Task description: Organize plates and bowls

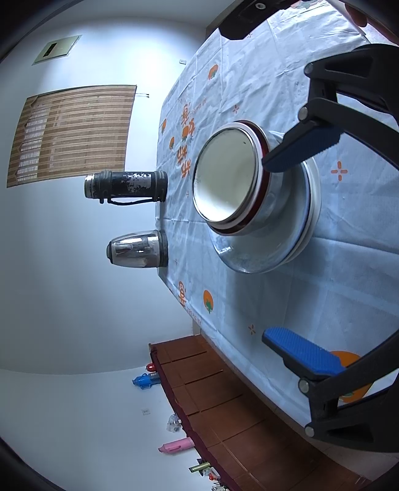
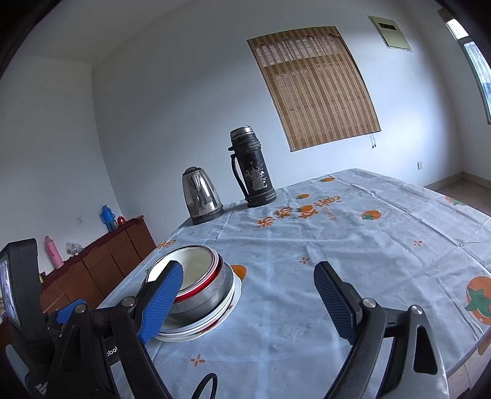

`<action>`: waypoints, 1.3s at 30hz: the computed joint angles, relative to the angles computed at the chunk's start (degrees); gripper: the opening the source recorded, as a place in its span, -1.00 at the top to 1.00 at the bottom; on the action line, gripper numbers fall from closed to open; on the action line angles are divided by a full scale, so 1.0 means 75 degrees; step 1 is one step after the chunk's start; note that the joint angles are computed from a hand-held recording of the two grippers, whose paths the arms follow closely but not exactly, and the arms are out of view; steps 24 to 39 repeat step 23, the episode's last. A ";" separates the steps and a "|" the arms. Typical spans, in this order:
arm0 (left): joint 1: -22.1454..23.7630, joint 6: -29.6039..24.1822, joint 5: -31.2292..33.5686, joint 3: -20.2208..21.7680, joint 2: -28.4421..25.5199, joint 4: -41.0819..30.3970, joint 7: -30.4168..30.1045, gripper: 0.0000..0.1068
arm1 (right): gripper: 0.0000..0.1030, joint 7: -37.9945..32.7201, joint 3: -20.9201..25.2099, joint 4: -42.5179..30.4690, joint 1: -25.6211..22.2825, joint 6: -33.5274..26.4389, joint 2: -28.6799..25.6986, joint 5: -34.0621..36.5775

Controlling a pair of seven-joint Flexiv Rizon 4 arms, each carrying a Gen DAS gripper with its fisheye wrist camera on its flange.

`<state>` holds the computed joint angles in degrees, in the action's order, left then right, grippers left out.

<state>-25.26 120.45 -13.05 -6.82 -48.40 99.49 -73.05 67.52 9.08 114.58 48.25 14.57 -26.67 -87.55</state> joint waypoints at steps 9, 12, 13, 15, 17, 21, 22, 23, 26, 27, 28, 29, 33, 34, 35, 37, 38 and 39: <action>0.0090 -0.0169 0.0071 -0.0086 0.0020 -0.0028 -0.0067 -0.92 | -0.73 0.0063 0.0007 0.0032 -0.0021 0.0015 0.0005 0.0016; 0.0360 -0.0349 0.0324 -0.0349 0.0040 -0.0031 -0.0188 -0.92 | -0.73 0.0068 0.0007 0.0034 -0.0027 0.0033 0.0005 0.0017; 0.0379 -0.0389 0.0357 -0.0360 0.0038 -0.0043 -0.0220 -0.92 | -0.73 0.0072 0.0007 0.0039 -0.0035 0.0050 0.0008 0.0015; 0.0438 -0.0449 0.0454 -0.0401 0.0026 -0.0073 -0.0272 -0.92 | -0.73 0.0079 0.0003 0.0041 -0.0047 0.0069 0.0006 0.0014; 0.0421 -0.0415 0.0530 -0.0357 0.0005 -0.0096 -0.0283 -0.92 | -0.73 0.0077 -0.0003 0.0037 -0.0053 0.0081 0.0000 0.0008; 0.0215 -0.0402 0.0373 -0.0125 -0.0024 -0.0155 -0.0226 -0.92 | -0.73 0.0055 -0.0004 0.0040 -0.0059 0.0085 0.0000 0.0024; 0.0216 -0.0397 0.0362 -0.0122 -0.0034 -0.0174 -0.0230 -0.92 | -0.73 0.0037 -0.0001 0.0039 -0.0059 0.0073 -0.0001 0.0056; 0.0212 -0.0369 0.0342 -0.0106 -0.0052 -0.0196 -0.0236 -0.92 | -0.73 0.0001 0.0008 0.0042 -0.0055 0.0032 0.0005 0.0137; 0.0212 -0.0369 0.0342 -0.0106 -0.0052 -0.0196 -0.0236 -0.92 | -0.73 0.0001 0.0008 0.0042 -0.0055 0.0032 0.0005 0.0137; 0.0212 -0.0369 0.0342 -0.0106 -0.0052 -0.0196 -0.0236 -0.92 | -0.73 0.0001 0.0008 0.0042 -0.0055 0.0032 0.0005 0.0137; 0.0212 -0.0369 0.0342 -0.0106 -0.0052 -0.0196 -0.0236 -0.92 | -0.73 0.0001 0.0008 0.0042 -0.0055 0.0032 0.0005 0.0137; 0.0212 -0.0369 0.0342 -0.0106 -0.0052 -0.0196 -0.0236 -0.92 | -0.73 0.0001 0.0008 0.0042 -0.0055 0.0032 0.0005 0.0137; 0.0212 -0.0369 0.0342 -0.0106 -0.0052 -0.0196 -0.0236 -0.92 | -0.73 0.0001 0.0008 0.0042 -0.0055 0.0032 0.0005 0.0137; 0.0212 -0.0369 0.0342 -0.0106 -0.0052 -0.0196 -0.0236 -0.92 | -0.73 0.0001 0.0008 0.0042 -0.0055 0.0032 0.0005 0.0137; 0.0212 -0.0369 0.0342 -0.0106 -0.0052 -0.0196 -0.0236 -0.92 | -0.73 0.0001 0.0008 0.0042 -0.0055 0.0032 0.0005 0.0137; 0.0212 -0.0369 0.0342 -0.0106 -0.0052 -0.0196 -0.0236 -0.92 | -0.73 0.0001 0.0008 0.0042 -0.0055 0.0032 0.0005 0.0137; 0.0212 -0.0369 0.0342 -0.0106 -0.0052 -0.0196 -0.0236 -0.92 | -0.73 0.0001 0.0008 0.0042 -0.0055 0.0032 0.0005 0.0137; 0.0212 -0.0369 0.0342 -0.0106 -0.0052 -0.0196 -0.0236 -0.92 | -0.73 0.0001 0.0008 0.0042 -0.0055 0.0032 0.0005 0.0137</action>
